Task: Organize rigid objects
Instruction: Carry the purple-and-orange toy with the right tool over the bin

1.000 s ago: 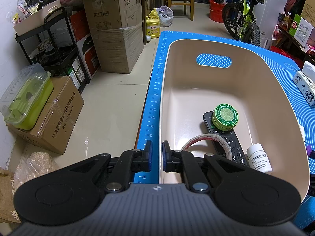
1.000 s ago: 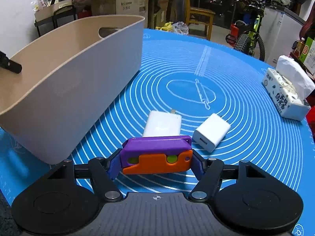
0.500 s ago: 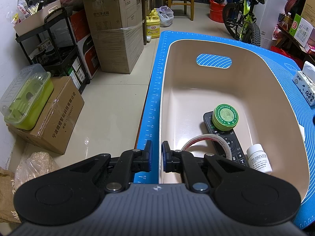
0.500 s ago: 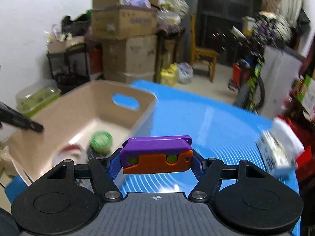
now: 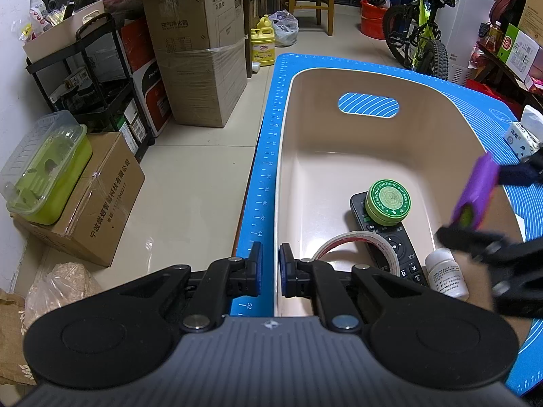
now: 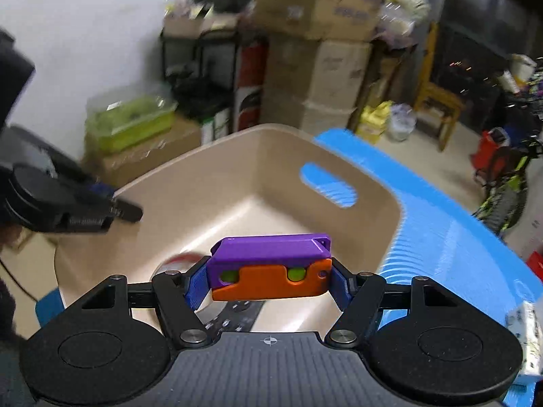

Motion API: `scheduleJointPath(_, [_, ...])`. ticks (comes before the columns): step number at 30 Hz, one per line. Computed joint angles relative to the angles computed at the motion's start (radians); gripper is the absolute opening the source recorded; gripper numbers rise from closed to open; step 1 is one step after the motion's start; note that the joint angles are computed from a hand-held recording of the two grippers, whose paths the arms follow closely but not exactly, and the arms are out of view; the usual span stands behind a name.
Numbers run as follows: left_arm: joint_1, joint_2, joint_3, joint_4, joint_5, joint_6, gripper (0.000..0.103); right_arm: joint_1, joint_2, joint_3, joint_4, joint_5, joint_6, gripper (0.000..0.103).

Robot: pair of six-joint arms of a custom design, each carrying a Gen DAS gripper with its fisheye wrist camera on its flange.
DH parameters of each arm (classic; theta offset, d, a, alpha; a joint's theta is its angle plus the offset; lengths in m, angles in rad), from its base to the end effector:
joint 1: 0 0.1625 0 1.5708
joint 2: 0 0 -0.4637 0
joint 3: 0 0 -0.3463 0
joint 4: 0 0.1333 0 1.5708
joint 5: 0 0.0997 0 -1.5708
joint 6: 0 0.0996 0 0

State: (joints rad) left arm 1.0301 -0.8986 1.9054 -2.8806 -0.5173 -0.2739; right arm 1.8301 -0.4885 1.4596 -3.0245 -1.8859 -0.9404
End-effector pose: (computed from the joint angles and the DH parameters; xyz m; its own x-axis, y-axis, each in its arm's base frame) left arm -0.1120 -0.6136 0.2154 -0.6696 -0.1903 -0.7179 0.3222 0.7965 -0.5117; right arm 0.2880 -0.6863 0.0566 -0.3800 -0.7534 0.5367 -0.9060 0.4201 -0.0518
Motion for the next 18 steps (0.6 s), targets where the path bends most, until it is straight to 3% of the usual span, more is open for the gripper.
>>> scheduleJointPath(9, [0.0, -0.001, 0.0, 0.003, 0.002, -0.002, 0.012, 0.021, 0.062, -0.108, 0.206, -0.103, 0.005, 0.072])
scheduleJointPath(18, [0.0, -0.001, 0.001, 0.001, 0.001, -0.001, 0.012, 0.032, 0.107, -0.163, 0.311, -0.196, 0.017, 0.072])
